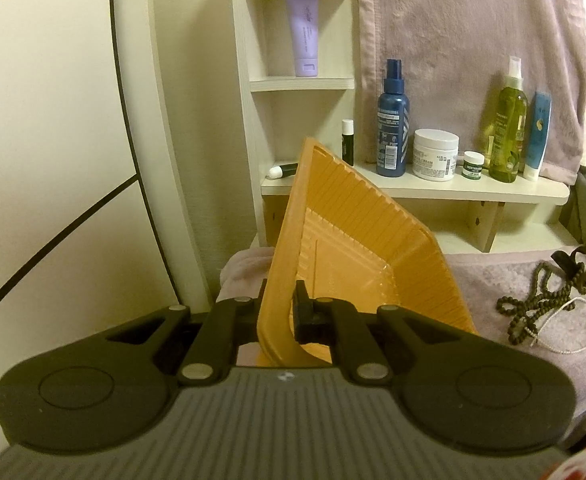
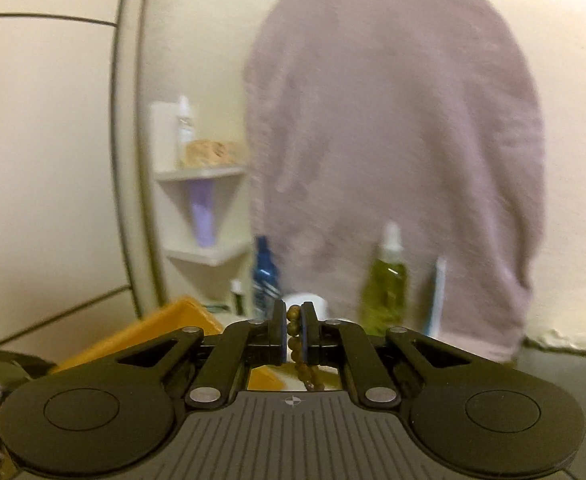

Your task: Organize jewelry

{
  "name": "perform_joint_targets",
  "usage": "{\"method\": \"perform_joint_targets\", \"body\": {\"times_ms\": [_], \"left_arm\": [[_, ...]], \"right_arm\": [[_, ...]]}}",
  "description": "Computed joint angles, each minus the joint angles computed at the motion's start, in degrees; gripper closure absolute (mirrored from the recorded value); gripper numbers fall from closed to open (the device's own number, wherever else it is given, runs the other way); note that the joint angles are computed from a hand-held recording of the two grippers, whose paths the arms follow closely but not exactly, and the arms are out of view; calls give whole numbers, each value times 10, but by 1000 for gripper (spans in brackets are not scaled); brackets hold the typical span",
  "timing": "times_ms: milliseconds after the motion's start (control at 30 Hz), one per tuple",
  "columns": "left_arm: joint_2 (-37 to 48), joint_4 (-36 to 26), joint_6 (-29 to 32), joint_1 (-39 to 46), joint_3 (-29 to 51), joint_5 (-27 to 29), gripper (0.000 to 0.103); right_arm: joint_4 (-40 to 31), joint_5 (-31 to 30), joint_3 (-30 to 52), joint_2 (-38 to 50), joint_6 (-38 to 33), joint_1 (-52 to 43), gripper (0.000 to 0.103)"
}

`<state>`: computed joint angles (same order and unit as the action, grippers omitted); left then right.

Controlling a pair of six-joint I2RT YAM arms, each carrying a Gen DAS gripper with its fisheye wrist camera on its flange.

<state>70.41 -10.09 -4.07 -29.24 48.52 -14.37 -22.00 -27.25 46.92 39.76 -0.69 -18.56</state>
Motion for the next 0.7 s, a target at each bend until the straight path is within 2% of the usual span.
{"method": "perform_joint_targets", "body": {"times_ms": [233,467,700], "left_arm": [[-2,-1,-4,1,-1,3,96],[-1,2,-8,5,-2,9,95],[-4,2,-9,11,-4,16,95]], "right_arm": [[57,26,28,54,64,119,97],[115,56,-1,138,105,219,97],[146,18,-42,242,127,236,97]]}}
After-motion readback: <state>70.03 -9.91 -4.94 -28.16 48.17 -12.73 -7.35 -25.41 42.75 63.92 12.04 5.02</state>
